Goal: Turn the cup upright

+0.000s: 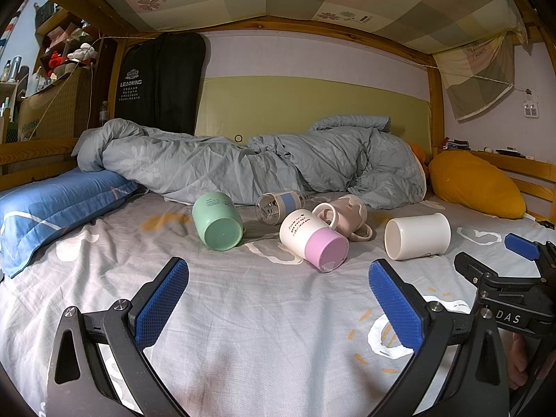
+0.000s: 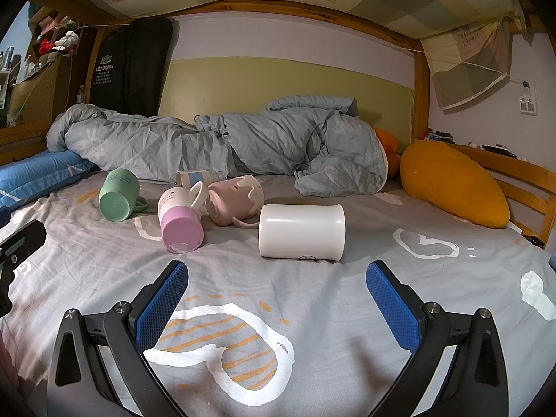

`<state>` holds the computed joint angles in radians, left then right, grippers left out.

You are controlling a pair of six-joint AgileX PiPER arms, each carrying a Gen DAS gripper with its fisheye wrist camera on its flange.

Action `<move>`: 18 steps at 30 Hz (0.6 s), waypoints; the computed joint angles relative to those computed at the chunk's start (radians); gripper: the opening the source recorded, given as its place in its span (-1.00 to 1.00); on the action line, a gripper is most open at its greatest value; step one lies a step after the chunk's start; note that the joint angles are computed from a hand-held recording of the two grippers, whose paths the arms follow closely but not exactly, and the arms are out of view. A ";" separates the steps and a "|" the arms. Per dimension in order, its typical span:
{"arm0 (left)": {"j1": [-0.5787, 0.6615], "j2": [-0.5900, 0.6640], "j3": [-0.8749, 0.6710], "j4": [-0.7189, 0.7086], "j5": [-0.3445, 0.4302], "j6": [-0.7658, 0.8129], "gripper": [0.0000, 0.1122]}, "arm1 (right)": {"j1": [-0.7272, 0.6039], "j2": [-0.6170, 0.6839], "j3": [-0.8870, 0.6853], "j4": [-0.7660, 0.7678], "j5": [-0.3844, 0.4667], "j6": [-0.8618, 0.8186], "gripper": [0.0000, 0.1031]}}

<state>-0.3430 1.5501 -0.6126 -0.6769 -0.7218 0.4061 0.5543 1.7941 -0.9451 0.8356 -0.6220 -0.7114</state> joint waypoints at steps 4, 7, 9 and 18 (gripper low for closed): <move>0.000 -0.001 0.000 -0.001 0.002 0.001 0.83 | -0.001 -0.001 -0.001 0.000 0.003 -0.001 1.00; 0.001 -0.001 0.000 0.000 0.002 -0.001 0.83 | -0.002 -0.001 -0.002 0.004 0.005 -0.004 1.00; 0.004 0.001 -0.002 0.005 0.004 -0.004 0.83 | -0.003 0.000 0.001 0.002 0.002 0.002 1.00; 0.003 -0.001 -0.002 0.002 0.005 -0.001 0.83 | -0.011 0.003 0.002 -0.008 0.006 0.011 1.00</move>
